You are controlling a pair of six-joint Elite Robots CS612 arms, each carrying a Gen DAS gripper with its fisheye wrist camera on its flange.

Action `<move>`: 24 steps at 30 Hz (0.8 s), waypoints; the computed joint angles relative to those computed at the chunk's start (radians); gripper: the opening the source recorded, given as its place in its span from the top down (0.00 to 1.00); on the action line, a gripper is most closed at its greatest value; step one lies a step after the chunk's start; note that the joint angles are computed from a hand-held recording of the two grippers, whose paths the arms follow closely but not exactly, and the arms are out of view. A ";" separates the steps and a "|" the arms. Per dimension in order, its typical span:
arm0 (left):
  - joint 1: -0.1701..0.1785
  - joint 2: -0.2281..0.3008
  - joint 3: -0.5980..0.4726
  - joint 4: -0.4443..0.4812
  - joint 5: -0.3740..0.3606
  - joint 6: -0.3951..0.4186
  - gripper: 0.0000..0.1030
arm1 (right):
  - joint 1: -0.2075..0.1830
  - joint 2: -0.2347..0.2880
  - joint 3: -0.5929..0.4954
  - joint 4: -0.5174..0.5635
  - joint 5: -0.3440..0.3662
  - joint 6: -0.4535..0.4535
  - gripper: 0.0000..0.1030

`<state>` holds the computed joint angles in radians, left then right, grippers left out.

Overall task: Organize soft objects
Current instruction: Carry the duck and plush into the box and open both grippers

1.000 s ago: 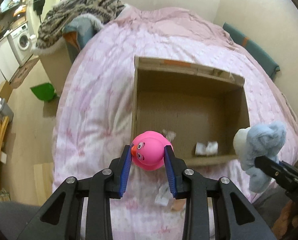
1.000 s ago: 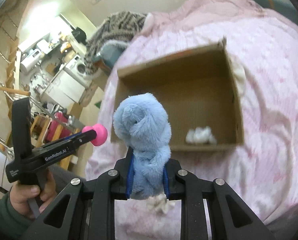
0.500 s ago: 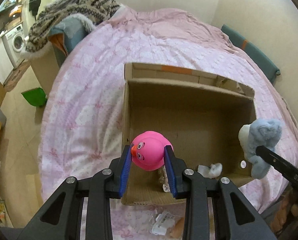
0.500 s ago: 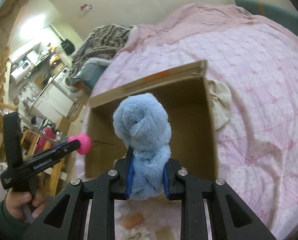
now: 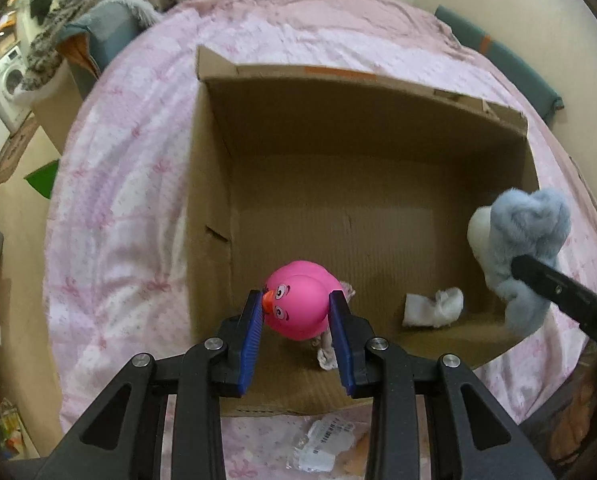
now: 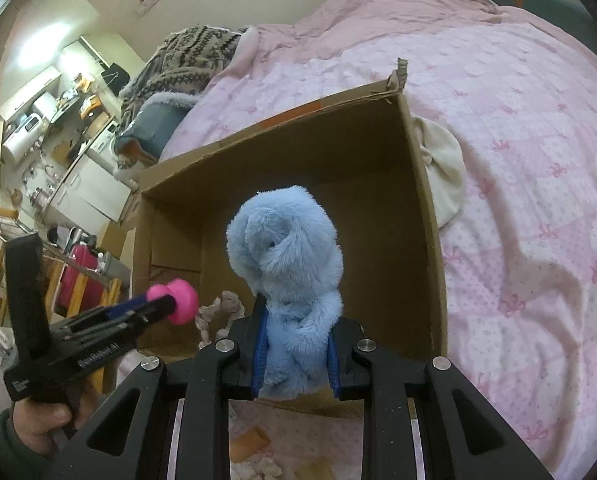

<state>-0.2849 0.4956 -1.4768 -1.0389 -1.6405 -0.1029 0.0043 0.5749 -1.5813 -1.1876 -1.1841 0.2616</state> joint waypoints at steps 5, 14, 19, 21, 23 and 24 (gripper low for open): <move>0.016 -0.015 0.032 0.053 -0.137 -0.016 0.49 | 0.000 -0.002 0.005 0.018 -0.003 -0.003 0.74; 0.008 -0.001 -0.009 -0.038 -0.007 -0.042 0.35 | 0.006 -0.002 0.002 0.014 -0.013 -0.010 0.45; 0.010 -0.003 -0.010 -0.043 -0.003 -0.042 0.35 | 0.006 -0.003 0.001 0.014 -0.008 -0.012 0.44; 0.010 -0.005 -0.009 -0.044 -0.001 -0.040 0.35 | 0.005 -0.003 0.002 0.018 -0.008 -0.009 0.44; 0.008 -0.003 -0.013 -0.047 0.002 -0.040 0.35 | 0.005 -0.003 0.003 0.018 -0.009 -0.011 0.44; 0.007 0.000 -0.013 -0.052 0.002 -0.039 0.35 | 0.005 -0.002 0.003 0.018 -0.013 -0.011 0.44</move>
